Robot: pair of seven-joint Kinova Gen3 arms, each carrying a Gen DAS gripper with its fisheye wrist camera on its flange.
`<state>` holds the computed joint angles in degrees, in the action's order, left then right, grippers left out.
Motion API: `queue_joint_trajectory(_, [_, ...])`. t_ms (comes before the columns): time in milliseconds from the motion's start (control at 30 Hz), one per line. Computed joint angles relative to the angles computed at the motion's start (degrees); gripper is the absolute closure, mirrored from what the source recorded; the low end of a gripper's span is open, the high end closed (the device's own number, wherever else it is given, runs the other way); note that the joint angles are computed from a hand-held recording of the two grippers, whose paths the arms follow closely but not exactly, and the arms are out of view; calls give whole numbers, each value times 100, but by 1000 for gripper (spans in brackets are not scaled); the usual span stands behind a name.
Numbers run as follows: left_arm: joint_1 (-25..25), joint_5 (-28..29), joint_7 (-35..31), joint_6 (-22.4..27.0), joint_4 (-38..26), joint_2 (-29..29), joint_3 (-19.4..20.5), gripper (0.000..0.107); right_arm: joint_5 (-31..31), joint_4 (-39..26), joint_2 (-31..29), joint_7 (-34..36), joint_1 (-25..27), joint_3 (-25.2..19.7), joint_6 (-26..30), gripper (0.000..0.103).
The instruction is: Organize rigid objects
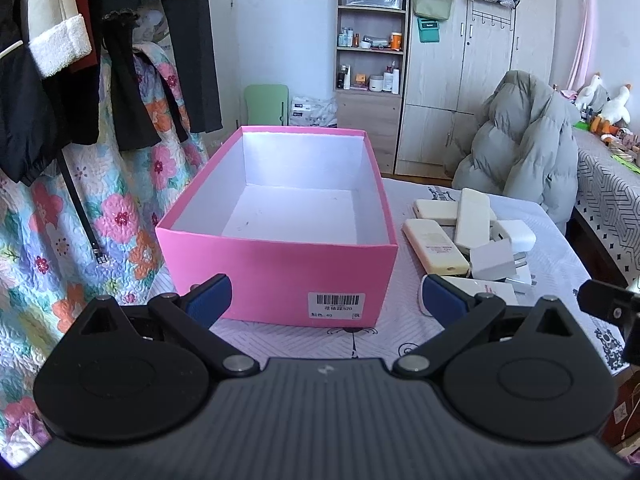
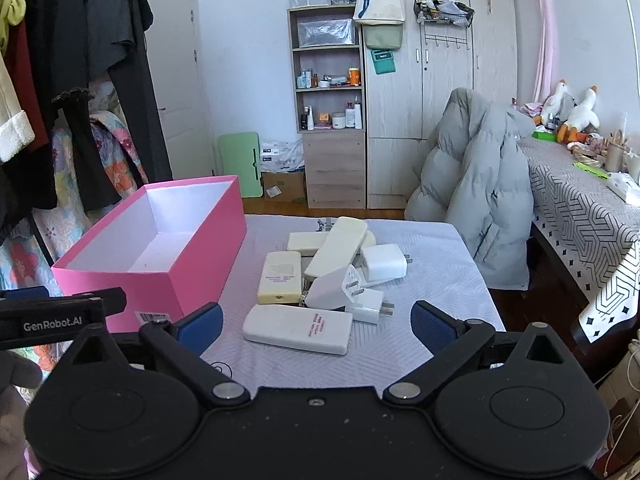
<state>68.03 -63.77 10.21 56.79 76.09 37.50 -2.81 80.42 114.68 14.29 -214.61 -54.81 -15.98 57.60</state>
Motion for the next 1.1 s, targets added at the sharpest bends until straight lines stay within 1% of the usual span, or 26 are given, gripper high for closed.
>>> queue_joint_trajectory(700, [9, -22, 4, -7, 4, -1, 7, 4, -15, 44, 10, -104, 46, 19, -83, 1])
queue_joint_trajectory(1100, [2, -14, 16, 16, 40, -25, 17, 4, -96, 8, 71, -52, 35, 48, 0, 1])
